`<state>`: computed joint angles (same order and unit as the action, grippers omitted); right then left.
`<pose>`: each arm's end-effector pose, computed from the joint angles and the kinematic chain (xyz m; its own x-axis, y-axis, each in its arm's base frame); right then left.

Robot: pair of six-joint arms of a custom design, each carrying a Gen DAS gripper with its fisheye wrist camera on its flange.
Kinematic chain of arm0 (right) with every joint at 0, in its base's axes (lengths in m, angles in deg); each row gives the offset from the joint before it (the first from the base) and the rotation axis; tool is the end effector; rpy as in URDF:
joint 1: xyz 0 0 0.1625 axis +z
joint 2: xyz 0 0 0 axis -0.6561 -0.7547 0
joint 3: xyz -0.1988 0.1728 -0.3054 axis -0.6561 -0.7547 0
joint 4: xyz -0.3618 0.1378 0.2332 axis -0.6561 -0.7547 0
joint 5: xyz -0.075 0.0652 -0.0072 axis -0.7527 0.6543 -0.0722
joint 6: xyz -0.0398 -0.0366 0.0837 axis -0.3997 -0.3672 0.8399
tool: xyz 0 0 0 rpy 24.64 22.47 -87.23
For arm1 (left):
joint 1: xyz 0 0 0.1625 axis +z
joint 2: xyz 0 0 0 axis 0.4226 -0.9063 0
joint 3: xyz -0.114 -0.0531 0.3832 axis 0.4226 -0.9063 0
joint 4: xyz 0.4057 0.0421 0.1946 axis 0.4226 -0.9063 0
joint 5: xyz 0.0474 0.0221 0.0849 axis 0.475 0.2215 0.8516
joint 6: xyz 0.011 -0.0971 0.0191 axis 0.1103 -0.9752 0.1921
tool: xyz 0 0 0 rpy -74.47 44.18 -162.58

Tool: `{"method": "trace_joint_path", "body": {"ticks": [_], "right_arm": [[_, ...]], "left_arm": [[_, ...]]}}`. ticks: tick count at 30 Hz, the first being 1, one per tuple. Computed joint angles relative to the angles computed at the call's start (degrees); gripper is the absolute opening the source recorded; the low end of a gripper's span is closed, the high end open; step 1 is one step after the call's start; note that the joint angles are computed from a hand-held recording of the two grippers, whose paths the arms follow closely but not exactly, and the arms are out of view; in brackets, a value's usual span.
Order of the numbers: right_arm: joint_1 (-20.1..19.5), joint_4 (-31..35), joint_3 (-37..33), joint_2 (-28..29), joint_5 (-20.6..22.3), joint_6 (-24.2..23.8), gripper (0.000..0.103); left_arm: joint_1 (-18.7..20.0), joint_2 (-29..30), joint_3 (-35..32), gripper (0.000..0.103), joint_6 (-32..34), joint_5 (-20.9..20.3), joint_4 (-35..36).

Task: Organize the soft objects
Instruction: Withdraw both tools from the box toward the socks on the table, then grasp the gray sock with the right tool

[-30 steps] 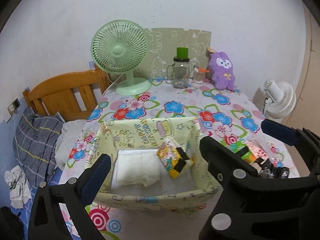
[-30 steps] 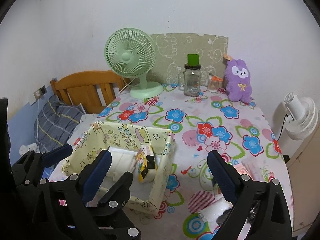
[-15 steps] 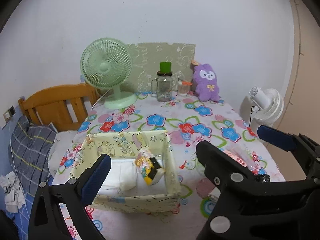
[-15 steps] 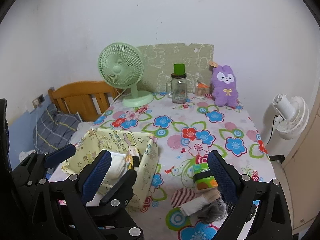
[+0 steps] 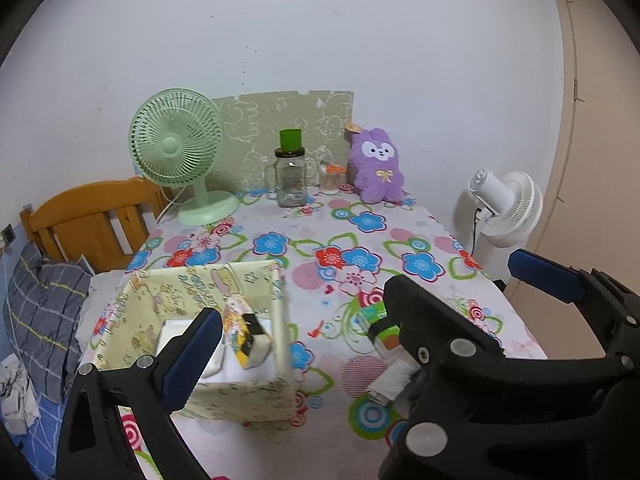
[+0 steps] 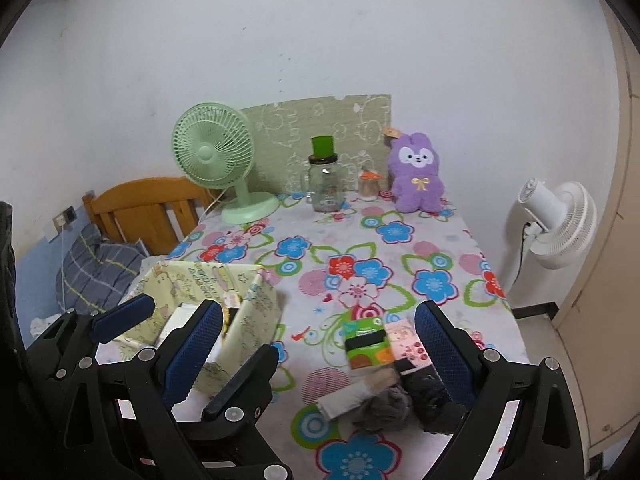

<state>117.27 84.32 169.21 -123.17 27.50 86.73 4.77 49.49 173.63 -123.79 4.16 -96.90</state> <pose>0.0118 -0.5512 0.3097 -0.6915 -0.4640 0.5536 -0.7178 0.5279 -0.4540 -0.4234 -0.5052 -0.1273 -0.7041 -0.1764 -0.6878 0.5092 0.5496 -0.6623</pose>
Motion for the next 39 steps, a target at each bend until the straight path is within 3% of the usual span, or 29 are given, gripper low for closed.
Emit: {"method": "trace_joint_path", "body": {"ticks": [13, 18, 22, 31, 39], "right_arm": [[-4.55, -0.66, 0.68, -1.16, -3.32, -0.74, 0.098], [-6.25, -0.36, 0.08, -0.34, -3.78, -1.27, 0.098], [-7.59, 0.19, -0.67, 0.82, -3.91, -1.36, 0.098], [-9.31, 0.7, -2.34, 3.16, -3.19, -1.2, 0.098], [-10.11, 1.15, -3.99, 5.59, -0.91, -0.23, 0.094]], "left_arm": [[0.1, 5.58, -4.09, 0.102, 4.21, -1.57, -6.84], [0.84, 6.82, -5.05, 0.102, 3.33, -3.7, -6.8], [1.09, 8.63, -6.59, 0.1, 3.05, -2.02, -5.11], [2.1, 11.63, -8.99, 0.099, 8.55, -3.45, -8.43], [3.83, 12.1, -9.81, 0.097, 6.0, -7.28, -4.8]]}}
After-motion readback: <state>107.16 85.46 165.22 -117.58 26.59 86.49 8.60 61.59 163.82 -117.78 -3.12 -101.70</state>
